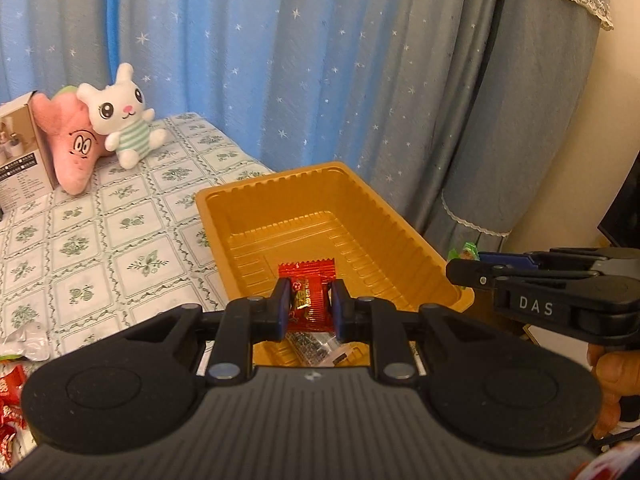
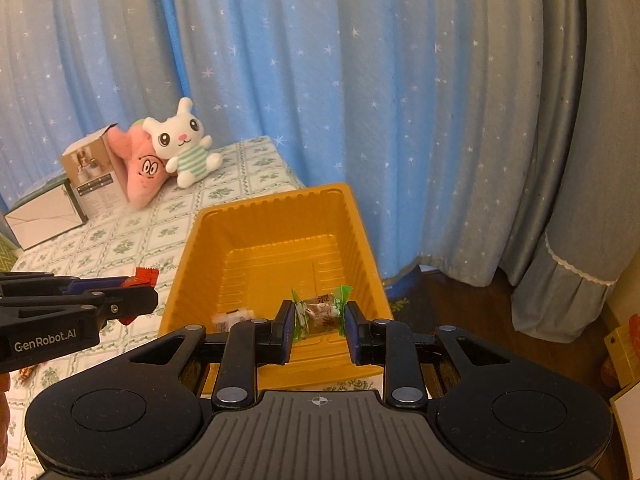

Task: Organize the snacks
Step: 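Carry both candies over the orange tray and open both grippers to drop them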

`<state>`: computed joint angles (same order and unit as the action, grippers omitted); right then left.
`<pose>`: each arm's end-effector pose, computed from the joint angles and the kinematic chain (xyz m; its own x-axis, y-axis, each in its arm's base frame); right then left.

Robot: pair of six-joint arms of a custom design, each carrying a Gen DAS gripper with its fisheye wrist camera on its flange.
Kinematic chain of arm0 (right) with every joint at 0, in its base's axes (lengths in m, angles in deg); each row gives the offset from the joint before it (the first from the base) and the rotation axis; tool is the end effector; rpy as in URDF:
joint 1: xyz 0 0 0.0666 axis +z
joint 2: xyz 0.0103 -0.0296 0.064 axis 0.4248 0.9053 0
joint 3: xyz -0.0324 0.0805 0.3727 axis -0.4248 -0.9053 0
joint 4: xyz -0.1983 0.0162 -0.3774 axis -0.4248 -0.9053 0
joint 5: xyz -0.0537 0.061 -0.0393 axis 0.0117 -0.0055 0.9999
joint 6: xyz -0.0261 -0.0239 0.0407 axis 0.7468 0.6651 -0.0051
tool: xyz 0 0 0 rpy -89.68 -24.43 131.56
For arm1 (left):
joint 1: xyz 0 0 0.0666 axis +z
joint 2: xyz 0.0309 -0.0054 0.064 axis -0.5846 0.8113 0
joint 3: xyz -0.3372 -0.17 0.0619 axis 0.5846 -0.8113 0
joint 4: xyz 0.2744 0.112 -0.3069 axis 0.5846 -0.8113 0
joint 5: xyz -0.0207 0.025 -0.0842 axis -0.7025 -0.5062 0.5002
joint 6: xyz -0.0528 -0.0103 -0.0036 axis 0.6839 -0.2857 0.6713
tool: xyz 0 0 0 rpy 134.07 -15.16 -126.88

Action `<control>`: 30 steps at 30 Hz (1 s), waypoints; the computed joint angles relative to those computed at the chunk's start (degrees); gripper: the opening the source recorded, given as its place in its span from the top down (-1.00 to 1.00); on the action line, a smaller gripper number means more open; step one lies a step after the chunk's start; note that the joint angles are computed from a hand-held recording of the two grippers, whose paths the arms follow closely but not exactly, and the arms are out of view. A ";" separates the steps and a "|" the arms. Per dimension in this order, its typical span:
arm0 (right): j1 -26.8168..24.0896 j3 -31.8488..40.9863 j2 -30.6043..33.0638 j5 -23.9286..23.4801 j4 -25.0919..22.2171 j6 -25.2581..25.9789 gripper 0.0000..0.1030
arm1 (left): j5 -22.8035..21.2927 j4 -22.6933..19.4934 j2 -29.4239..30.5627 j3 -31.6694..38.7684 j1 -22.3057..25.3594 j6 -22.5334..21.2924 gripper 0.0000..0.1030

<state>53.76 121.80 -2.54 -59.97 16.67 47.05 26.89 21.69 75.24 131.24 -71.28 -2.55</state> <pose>0.3908 0.2079 0.4890 -0.6597 0.0119 -0.7514 -0.1885 0.9653 0.1809 0.3970 -0.2744 0.5008 -0.6623 0.0771 -0.7452 0.2344 0.9661 -0.1084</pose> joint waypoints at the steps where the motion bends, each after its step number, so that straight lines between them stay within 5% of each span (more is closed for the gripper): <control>1: -0.17 0.13 0.29 -0.21 0.02 -0.08 0.48 | 0.34 0.03 0.41 0.14 0.25 -0.04 0.63; 9: -1.23 1.22 2.66 -2.32 0.37 -0.57 0.48 | 3.73 0.52 2.47 -0.40 1.98 0.53 0.62; 13: -1.66 1.36 3.30 -2.88 0.54 -1.31 0.48 | 4.10 1.07 2.21 -1.31 2.63 1.32 0.43; 26: -1.97 1.39 3.58 -5.70 1.45 -2.65 0.48 | 1.20 0.75 -0.48 -3.17 2.75 1.82 0.34; 30: -2.87 1.33 3.98 -10.13 3.49 -4.13 0.38 | 1.15 0.66 -1.19 -3.63 2.84 2.15 0.34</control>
<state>50.89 123.13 1.44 -70.10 20.15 42.92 28.04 22.35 74.05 127.61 -68.44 -0.40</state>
